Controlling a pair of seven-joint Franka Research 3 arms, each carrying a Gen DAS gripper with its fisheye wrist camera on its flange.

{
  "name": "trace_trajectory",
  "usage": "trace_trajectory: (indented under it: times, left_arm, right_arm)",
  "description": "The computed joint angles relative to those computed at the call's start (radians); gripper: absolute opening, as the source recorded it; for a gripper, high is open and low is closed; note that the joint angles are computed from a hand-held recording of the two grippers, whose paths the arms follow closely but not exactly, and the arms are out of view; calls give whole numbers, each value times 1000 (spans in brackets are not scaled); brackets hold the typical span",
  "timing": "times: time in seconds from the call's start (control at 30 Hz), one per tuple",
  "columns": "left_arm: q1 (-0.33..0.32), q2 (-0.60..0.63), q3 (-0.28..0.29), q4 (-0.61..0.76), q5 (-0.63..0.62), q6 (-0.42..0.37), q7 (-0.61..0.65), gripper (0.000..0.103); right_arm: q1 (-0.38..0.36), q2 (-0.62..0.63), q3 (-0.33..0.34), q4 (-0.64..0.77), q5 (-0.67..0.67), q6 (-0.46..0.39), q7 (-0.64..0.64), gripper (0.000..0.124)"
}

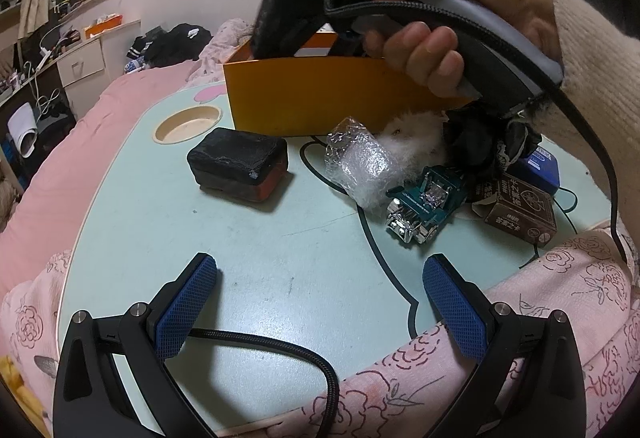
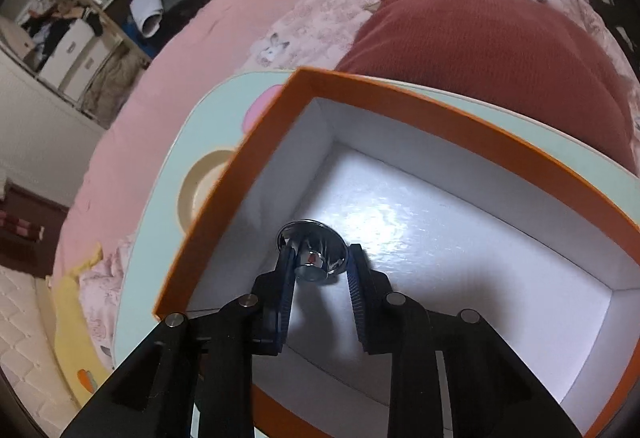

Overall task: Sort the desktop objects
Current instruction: 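Reach the right gripper into the orange box and grasp the small metal ring, then carry the metal ring out and set it on the table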

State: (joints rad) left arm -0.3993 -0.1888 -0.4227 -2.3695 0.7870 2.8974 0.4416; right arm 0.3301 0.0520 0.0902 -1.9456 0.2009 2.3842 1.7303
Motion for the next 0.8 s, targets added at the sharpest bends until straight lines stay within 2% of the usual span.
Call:
trace_trajectory:
  times: [0.1, 0.27, 0.4, 0.53, 0.63, 0.67, 0.73, 0.8]
  left_arm:
    - [0, -1, 1, -1, -2, 1, 3, 103]
    - [0, -2, 0, -1, -3, 1, 4, 103]
    - [1, -3, 0, -1, -1, 2, 2, 103]
    - [2, -3, -1, -2, 0, 3, 2, 103]
    - [1, -6, 2, -3, -5, 2, 8, 103]
    - [2, -6, 1, -3, -4, 3, 7, 103]
    - [0, -8, 5, -3, -12, 5, 17, 103]
    - [0, -9, 3, -2, -16, 2, 19, 103]
  right_arm:
    - [-14, -86, -7, -83, 104, 72, -64, 25]
    - [-8, -282, 1, -239, 142, 164, -118, 25]
    - [18, -459, 14, -388, 167, 205, -160, 25]
    - [45, -548, 12, -487, 198, 196, -179, 25]
    - [52, -555, 3, -519, 222, 169, -191, 25]
    - [47, -547, 4, -525, 227, 176, -185, 25]
    - [49, -560, 2, -565, 244, 254, -204, 27]
    - [44, -597, 9, -620, 265, 351, -191, 50]
